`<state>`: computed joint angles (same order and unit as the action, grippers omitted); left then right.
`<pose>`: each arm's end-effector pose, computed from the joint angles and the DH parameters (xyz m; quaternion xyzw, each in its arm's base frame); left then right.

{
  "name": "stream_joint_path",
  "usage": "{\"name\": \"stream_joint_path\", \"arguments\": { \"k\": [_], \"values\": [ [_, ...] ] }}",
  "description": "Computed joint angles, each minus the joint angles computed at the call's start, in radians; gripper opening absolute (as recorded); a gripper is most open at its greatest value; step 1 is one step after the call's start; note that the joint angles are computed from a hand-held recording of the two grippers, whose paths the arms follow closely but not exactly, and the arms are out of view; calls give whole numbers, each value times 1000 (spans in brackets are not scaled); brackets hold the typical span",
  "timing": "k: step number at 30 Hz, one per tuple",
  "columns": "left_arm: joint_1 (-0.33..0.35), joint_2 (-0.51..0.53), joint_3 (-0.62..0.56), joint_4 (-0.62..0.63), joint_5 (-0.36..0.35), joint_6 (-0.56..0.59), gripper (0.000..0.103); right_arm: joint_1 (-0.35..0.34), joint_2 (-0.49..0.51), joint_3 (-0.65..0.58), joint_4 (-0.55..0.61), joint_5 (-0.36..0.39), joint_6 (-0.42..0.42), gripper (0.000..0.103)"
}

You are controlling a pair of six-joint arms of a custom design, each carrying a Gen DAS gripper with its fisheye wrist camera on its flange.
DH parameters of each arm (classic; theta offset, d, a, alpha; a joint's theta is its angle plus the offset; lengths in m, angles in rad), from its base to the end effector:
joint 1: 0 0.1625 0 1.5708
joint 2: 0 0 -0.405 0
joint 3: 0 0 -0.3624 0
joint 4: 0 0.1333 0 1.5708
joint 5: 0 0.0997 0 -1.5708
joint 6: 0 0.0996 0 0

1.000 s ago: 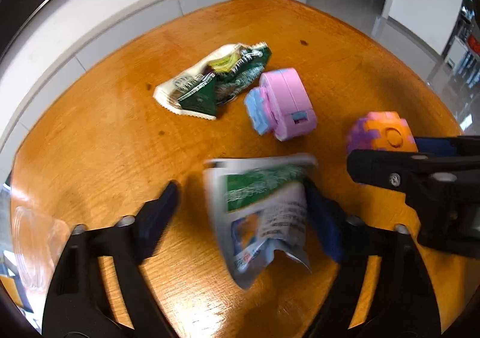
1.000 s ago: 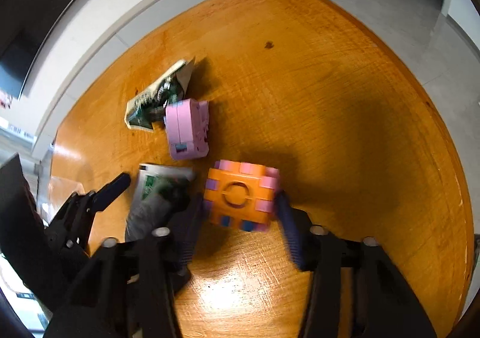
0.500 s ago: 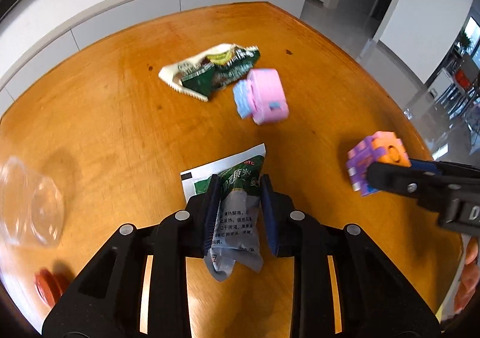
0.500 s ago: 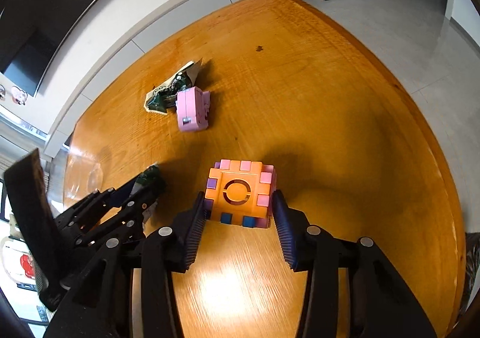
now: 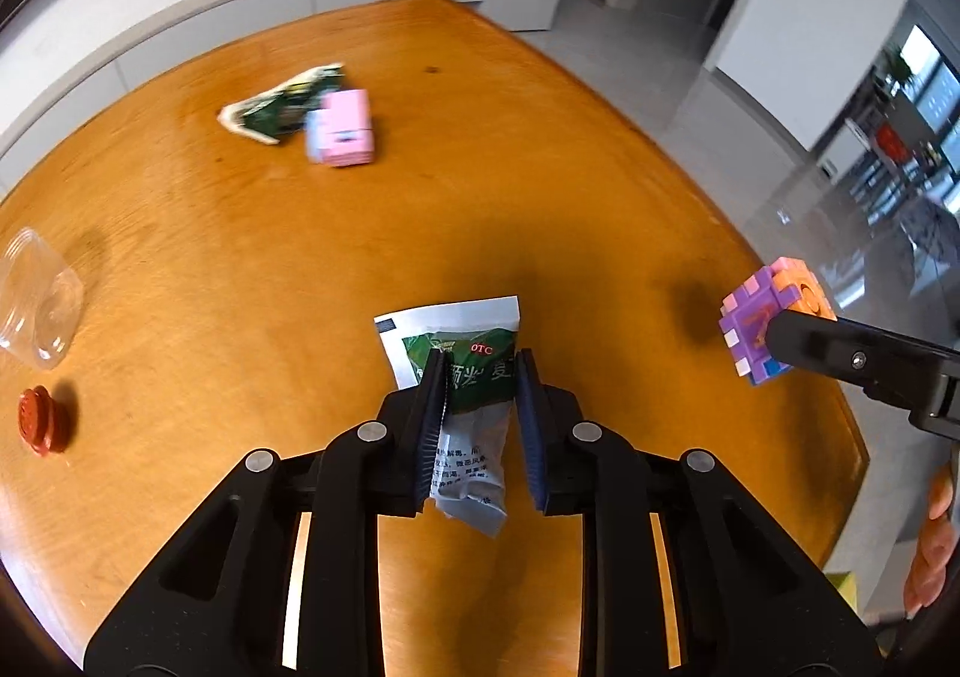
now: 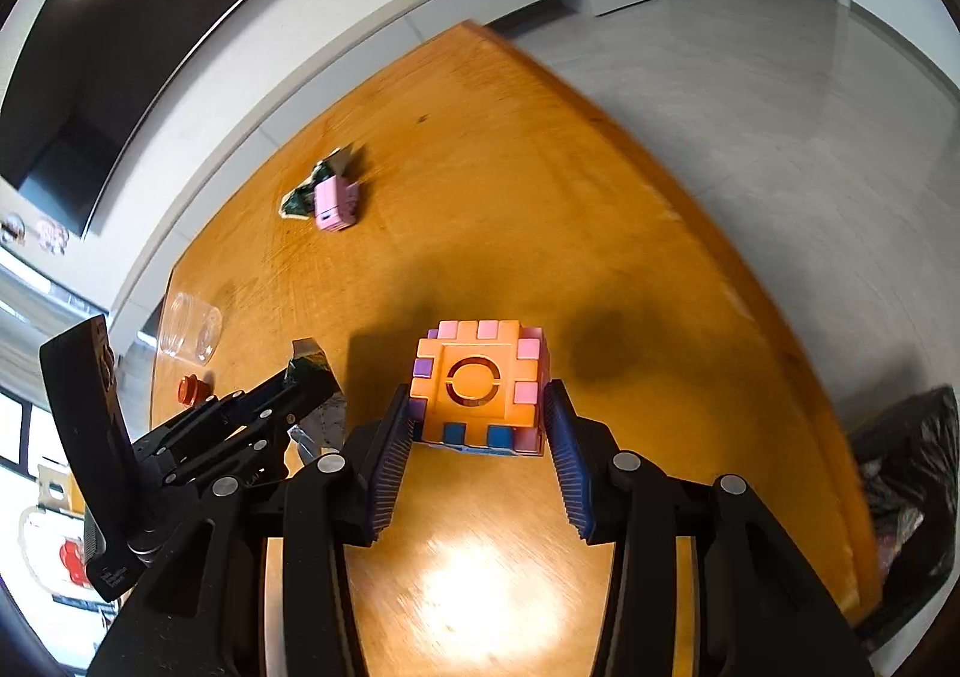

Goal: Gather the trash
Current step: 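Carry the wrapper and cube over the bin and open both grippers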

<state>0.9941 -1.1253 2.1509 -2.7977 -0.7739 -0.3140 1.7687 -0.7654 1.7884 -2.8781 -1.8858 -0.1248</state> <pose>-0.0870 -0.5089 0.1698 0.0815 0.9142 -0.2499 0.3085 0.2190 -0.5711 0.0708 0.1351 -0.9685 0.1455 0.1501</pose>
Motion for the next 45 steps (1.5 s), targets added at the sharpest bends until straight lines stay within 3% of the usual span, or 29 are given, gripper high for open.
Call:
{"name": "stream_joint_path", "arguments": {
  "k": [7, 20, 27, 34, 35, 36, 37, 38, 39, 45],
  "values": [
    [-126, 68, 22, -43, -26, -15, 22, -65, -157, 169, -106, 14, -15, 45],
    [-299, 413, -206, -35, -182, 94, 22, -293, -529, 464, -259, 37, -68, 45],
    [-350, 605, -376, 24, -288, 178, 22, -464, -703, 551, -279, 47, -97, 45],
    [-361, 737, -496, 113, -360, 199, 23, -634, -779, 570, -268, 56, -102, 46],
    [-361, 752, -512, 125, -367, 204, 23, -644, -777, 561, -256, 32, -97, 46],
    [-360, 769, -529, 137, -376, 215, 24, -652, -775, 555, -250, 8, -95, 54],
    [-360, 784, -543, 149, -371, 217, 35, -656, -766, 547, -255, -31, -80, 64],
    [-359, 793, -556, 162, -360, 216, 55, -667, -764, 547, -277, -47, -75, 65],
    [-365, 801, -555, 160, -348, 210, 94, -672, -761, 546, -291, -57, -74, 65],
    [-382, 787, -517, 97, -310, 217, 97, -676, -775, 552, -294, -44, -82, 65]
  ]
}}
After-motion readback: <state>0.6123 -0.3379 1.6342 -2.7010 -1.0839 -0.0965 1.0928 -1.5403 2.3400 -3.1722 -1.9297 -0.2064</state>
